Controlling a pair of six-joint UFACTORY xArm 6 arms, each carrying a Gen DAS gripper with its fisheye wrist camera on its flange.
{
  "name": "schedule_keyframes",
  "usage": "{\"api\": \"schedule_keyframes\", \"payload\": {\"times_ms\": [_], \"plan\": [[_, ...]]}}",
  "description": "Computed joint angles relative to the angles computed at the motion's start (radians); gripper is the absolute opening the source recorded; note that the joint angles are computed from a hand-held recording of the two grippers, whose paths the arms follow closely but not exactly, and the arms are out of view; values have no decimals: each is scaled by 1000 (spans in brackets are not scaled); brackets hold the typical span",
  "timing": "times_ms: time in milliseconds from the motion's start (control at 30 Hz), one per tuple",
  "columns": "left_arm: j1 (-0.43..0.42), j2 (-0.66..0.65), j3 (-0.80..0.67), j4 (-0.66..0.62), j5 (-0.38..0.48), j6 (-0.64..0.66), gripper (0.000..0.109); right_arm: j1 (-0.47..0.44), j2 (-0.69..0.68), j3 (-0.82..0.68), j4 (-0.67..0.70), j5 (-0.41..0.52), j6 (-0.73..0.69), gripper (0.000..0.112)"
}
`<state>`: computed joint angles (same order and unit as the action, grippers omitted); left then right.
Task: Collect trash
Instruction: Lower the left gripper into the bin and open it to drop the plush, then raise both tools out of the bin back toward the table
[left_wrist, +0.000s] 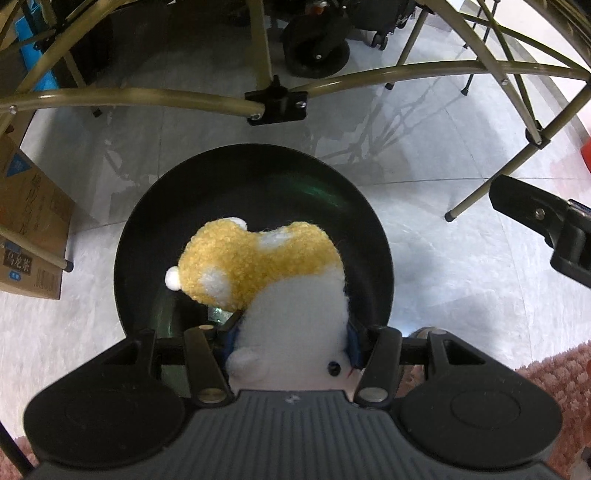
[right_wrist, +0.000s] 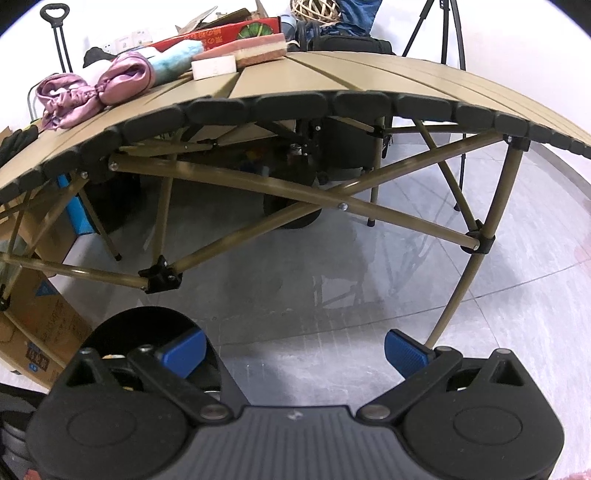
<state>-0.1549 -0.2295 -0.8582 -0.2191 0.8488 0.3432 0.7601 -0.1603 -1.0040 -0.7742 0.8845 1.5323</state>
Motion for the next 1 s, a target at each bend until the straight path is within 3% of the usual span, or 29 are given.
{"api": "schedule_keyframes", "payload": {"times_ms": [67,100,200,1000], "plan": [[1,-1,4,17,-7,-17,55,-1,4,-2,3,-3,-4,103],[-1,-3,7,30,-15,-27,63,-1,6,-3,4,-4,-5,103],[1,-9,6,38,-21,-47,103,-1,5,-3,4,-4,-4,103],[10,-18,-19,102,46,-62,103,-7,18,-8,10,-12,-20,103]]}}
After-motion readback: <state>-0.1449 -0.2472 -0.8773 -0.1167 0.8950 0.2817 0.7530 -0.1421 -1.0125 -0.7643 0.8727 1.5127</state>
